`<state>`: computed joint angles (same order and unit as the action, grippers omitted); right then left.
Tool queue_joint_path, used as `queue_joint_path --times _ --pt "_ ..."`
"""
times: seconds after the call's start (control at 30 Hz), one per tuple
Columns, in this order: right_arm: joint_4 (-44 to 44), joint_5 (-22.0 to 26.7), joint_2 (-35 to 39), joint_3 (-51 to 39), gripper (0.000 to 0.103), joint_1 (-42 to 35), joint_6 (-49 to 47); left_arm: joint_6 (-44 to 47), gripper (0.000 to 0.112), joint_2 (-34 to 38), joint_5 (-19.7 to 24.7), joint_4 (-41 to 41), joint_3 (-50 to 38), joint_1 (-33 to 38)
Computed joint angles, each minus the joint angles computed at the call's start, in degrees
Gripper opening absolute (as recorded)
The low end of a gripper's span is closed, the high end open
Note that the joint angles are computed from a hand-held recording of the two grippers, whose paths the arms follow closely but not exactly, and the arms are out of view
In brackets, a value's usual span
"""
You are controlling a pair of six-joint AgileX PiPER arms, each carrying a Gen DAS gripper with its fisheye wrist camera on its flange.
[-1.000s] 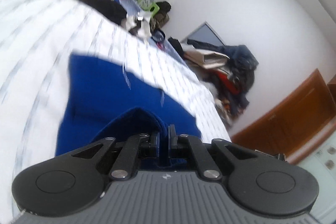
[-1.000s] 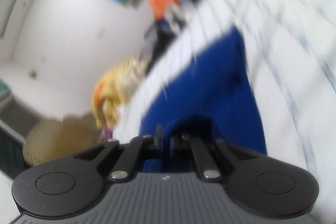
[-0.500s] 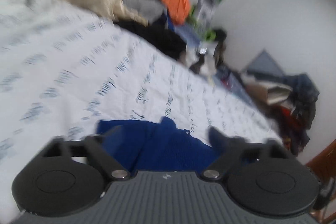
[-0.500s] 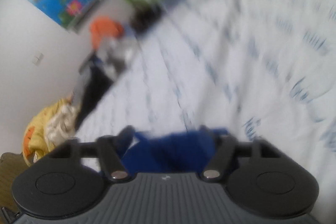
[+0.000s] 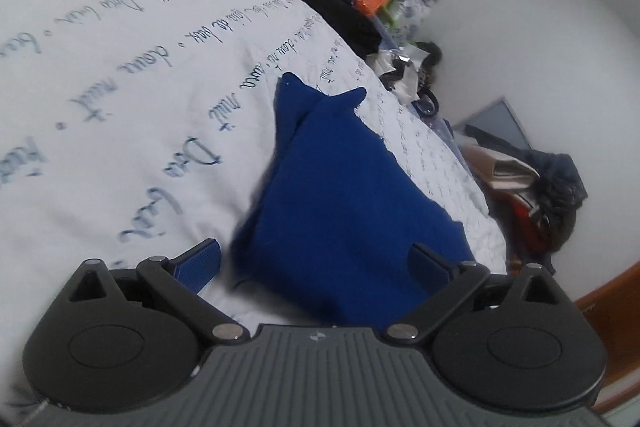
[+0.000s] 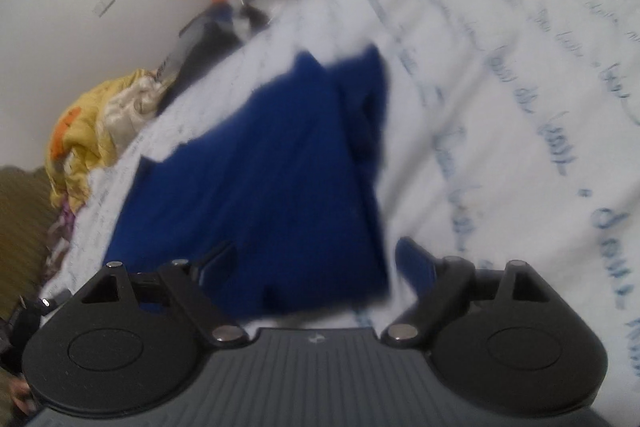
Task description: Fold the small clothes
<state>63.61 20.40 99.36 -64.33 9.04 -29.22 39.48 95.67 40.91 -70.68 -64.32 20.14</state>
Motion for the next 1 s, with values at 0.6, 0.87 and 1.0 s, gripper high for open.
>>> queue_joint_path --times 0.6,0.87,1.0 --pt "21.5 14.0 -11.8 11.2 0.005 -7.1 -20.2 1.9 0.006 -15.0 17.1 7.2 6.2 7.0" --pt "-12.1 -0.1 -28.0 25.9 0.067 -1.8 11.4 8.0 0.061 -21.5 14.6 11.5 13.6 17.3" --pt "-6.3 -6.5 -21.9 15.9 0.071 -1.1 1.5 7.8 0.081 -17.7 -6.0 10.9 6.4 1.3"
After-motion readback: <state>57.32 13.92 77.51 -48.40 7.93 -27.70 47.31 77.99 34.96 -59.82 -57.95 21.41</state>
